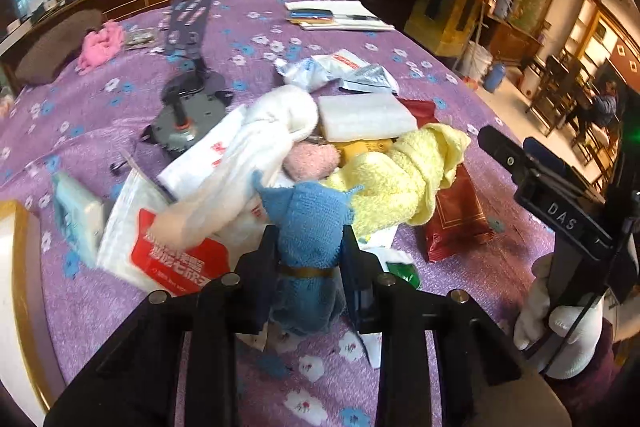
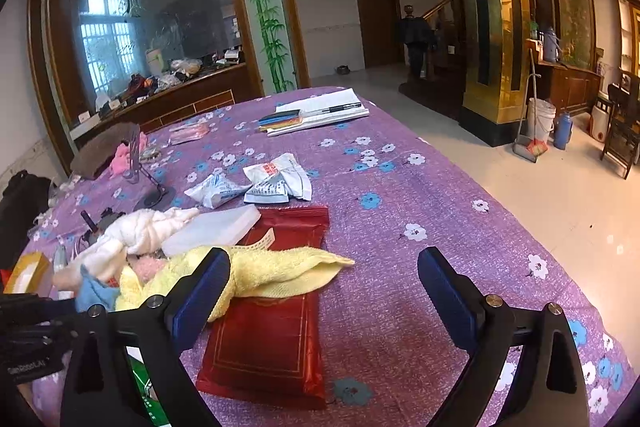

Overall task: Organize soft objects
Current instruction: 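Grasp the blue knitted cloth with the left gripper and lift it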

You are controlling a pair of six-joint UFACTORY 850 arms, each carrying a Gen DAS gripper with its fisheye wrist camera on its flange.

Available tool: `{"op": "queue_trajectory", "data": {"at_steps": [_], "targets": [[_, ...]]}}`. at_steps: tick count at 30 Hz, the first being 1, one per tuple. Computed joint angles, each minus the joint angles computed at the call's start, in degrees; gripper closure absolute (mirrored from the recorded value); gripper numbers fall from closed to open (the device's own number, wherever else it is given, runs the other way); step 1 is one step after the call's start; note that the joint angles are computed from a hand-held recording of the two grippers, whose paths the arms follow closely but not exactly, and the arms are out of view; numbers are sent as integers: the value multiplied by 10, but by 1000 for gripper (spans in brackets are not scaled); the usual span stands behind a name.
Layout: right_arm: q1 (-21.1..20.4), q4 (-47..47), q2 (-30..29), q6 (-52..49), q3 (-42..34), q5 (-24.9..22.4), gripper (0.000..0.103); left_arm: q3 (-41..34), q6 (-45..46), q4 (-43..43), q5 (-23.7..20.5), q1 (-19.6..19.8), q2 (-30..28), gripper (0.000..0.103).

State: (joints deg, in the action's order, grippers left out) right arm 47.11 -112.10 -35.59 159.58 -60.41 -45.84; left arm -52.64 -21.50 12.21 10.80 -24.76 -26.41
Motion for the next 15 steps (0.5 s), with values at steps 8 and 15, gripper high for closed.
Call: {"op": "queue_trajectory", "data": {"at_steps": [8, 15], "targets": [[2, -100, 24, 48, 23, 59, 7, 18, 14, -21, 13, -3, 12, 76], [20, -159, 63, 30, 57, 126, 7, 6, -243, 211, 37, 22, -10, 76]]}}
